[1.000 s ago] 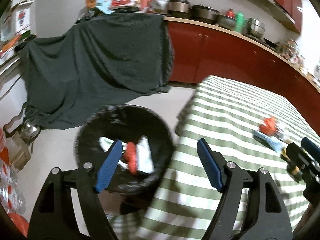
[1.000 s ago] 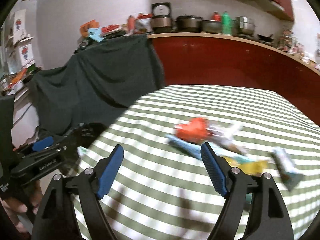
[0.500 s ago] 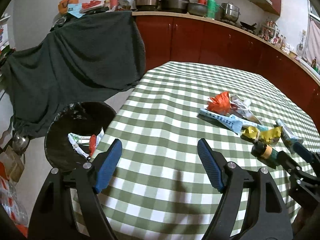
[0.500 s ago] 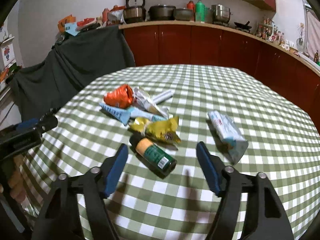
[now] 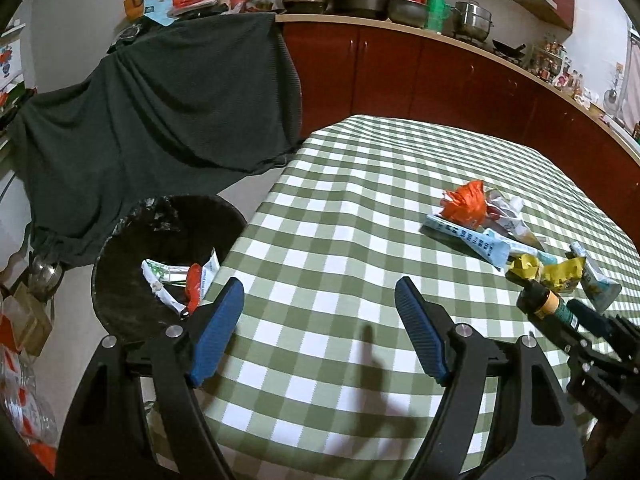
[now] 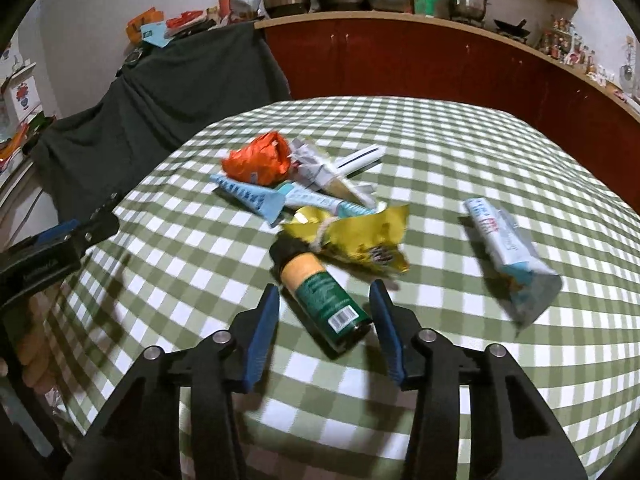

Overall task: Collect trash
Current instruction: 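Grasp the green spray can with the right gripper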

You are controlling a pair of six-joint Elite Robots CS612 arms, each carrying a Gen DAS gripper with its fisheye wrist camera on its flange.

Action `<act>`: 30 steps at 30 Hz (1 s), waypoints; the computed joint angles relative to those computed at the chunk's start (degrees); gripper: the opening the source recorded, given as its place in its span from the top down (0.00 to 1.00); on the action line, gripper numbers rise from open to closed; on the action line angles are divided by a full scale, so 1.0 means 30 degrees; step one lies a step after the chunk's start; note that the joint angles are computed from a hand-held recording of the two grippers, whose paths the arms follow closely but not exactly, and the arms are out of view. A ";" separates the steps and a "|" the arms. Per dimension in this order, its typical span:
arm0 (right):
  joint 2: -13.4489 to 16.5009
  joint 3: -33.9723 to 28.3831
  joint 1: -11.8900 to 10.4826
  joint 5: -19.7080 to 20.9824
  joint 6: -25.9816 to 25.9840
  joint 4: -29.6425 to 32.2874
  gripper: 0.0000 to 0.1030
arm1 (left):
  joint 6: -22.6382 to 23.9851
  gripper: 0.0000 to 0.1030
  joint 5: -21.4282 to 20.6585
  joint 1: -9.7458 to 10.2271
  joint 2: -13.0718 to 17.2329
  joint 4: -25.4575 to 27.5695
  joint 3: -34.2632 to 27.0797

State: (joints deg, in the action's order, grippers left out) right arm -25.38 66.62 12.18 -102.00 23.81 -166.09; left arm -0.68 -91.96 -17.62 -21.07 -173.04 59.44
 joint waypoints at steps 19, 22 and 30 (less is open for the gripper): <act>0.0685 -0.1540 0.0151 0.0313 -0.0543 0.1280 0.76 | -0.0440 0.26 -0.0211 0.0309 0.0386 0.0680 -0.0747; 0.0591 -0.1305 0.0187 0.0210 -0.0418 0.0900 0.76 | -0.0416 0.26 -0.0308 0.0299 0.0348 0.0720 -0.0678; -0.0408 0.0618 0.0234 -0.0278 0.0043 -0.0745 0.76 | 0.0154 0.26 -0.0752 0.0000 -0.0014 0.0240 0.0057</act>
State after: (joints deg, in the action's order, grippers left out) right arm -26.60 68.47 12.88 -102.84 23.94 -168.33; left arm -0.21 -94.21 -17.62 -21.11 -172.32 59.62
